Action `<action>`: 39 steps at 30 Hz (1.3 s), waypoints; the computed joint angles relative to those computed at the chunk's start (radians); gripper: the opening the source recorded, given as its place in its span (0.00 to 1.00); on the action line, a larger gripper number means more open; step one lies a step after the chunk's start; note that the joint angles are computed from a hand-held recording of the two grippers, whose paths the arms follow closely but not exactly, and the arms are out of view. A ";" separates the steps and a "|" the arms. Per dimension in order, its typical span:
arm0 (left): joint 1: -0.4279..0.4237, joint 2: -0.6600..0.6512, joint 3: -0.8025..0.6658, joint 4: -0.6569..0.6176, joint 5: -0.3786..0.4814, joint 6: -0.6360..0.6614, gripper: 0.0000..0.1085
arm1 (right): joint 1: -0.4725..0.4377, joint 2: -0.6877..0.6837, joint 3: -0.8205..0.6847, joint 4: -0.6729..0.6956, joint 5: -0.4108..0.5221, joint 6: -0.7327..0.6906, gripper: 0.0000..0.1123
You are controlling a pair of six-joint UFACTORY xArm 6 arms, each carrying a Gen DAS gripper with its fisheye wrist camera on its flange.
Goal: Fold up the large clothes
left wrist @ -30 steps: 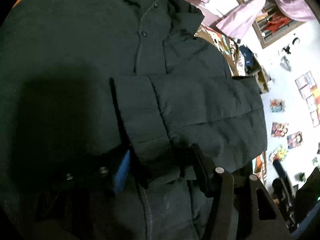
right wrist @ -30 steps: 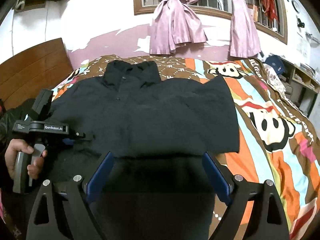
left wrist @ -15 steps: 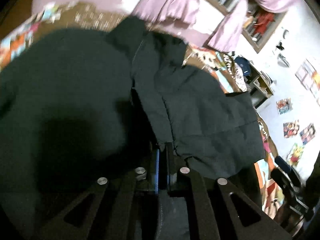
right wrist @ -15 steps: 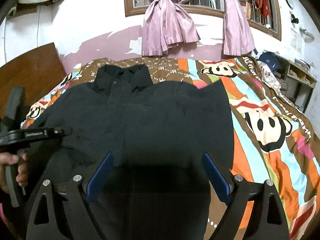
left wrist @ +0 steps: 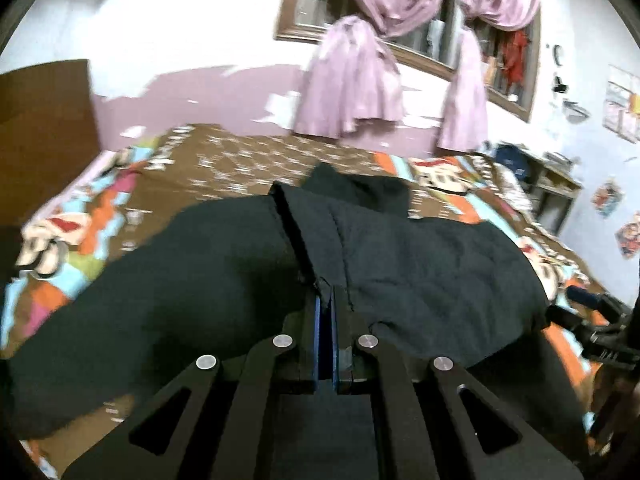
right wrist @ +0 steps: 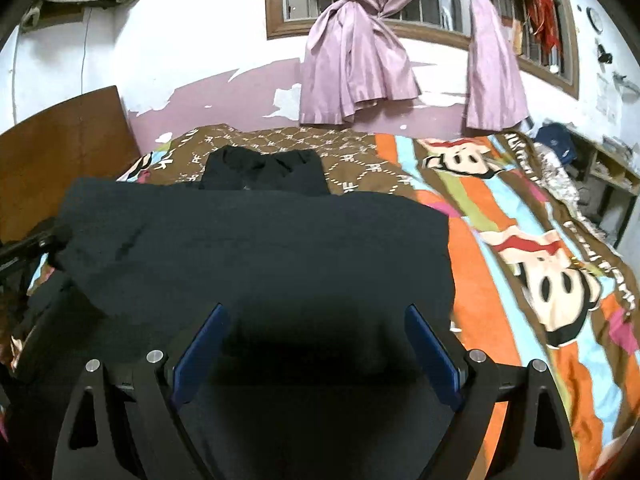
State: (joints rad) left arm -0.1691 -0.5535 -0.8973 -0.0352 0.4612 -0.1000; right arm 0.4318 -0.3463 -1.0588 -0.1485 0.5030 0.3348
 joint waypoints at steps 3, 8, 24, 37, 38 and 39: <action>0.065 -0.027 0.027 -0.003 0.030 0.013 0.02 | 0.017 0.092 -0.059 0.087 -0.011 -0.061 0.80; 0.099 -0.005 0.058 -0.013 0.123 0.069 0.02 | 0.066 0.294 -0.218 0.106 0.106 -0.135 0.80; 0.196 -0.002 0.084 -0.257 0.195 0.138 0.18 | 0.111 0.358 -0.155 -0.346 0.050 0.143 0.87; 0.576 -0.220 0.199 -0.497 0.244 0.021 0.70 | 0.134 0.352 -0.152 -0.540 0.060 0.295 0.91; 0.628 -0.220 0.197 -0.467 0.272 -0.029 0.70 | 0.135 0.353 -0.152 -0.543 0.061 0.297 0.91; 0.663 -0.219 0.195 -0.441 0.285 -0.062 0.69 | 0.135 0.354 -0.153 -0.545 0.062 0.299 0.91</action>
State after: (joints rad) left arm 0.4937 -0.7728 -0.7021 -0.4758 0.7465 -0.1620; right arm 0.5669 0.0074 -1.2120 -0.6940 0.5651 0.6339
